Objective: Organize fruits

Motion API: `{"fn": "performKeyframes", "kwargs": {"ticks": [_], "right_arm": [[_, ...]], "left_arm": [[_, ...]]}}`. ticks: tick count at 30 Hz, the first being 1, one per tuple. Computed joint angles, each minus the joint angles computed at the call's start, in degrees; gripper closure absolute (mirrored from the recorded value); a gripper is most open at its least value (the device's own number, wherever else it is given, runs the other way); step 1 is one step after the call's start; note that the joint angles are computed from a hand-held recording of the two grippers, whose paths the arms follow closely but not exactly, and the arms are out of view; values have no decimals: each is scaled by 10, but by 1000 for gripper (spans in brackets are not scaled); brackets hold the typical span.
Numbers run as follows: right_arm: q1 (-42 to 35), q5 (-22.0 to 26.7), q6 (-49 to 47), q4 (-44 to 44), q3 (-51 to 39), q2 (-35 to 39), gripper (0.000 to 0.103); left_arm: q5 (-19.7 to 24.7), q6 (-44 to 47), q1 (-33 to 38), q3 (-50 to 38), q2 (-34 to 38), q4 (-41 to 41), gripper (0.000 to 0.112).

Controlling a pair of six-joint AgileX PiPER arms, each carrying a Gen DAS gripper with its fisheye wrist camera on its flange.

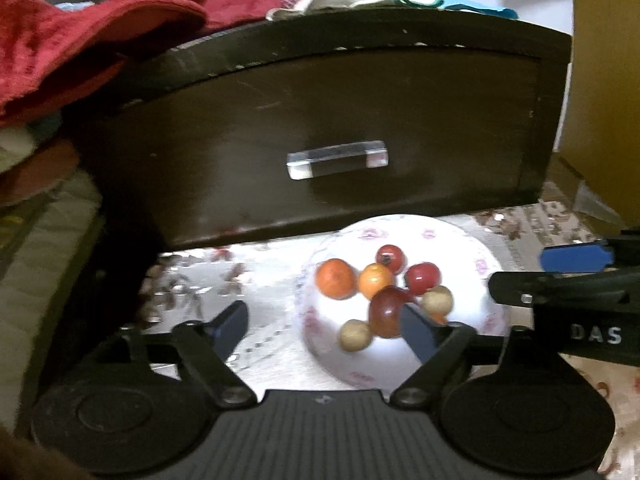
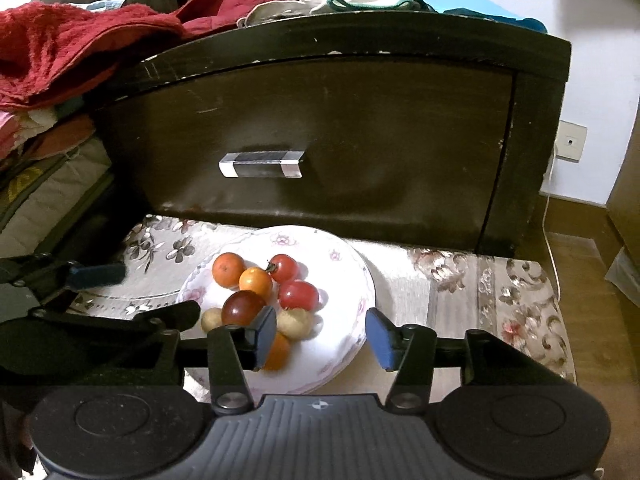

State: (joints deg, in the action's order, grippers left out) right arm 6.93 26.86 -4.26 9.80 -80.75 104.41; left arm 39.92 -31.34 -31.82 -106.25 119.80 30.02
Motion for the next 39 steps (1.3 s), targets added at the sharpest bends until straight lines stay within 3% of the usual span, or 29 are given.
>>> {"fn": "performKeyframes", "kwargs": {"ticks": [7, 12, 39], "right_arm": [[6, -5, 26, -18, 33, -30, 54], [9, -9, 39, -19, 65, -60, 51], [74, -3, 142, -107, 217, -199, 48]], "left_arm": [[14, -79, -21, 46, -29, 70, 9], [-1, -98, -17, 95, -64, 45, 9], [1, -209, -71, 316, -211, 97, 9]]}}
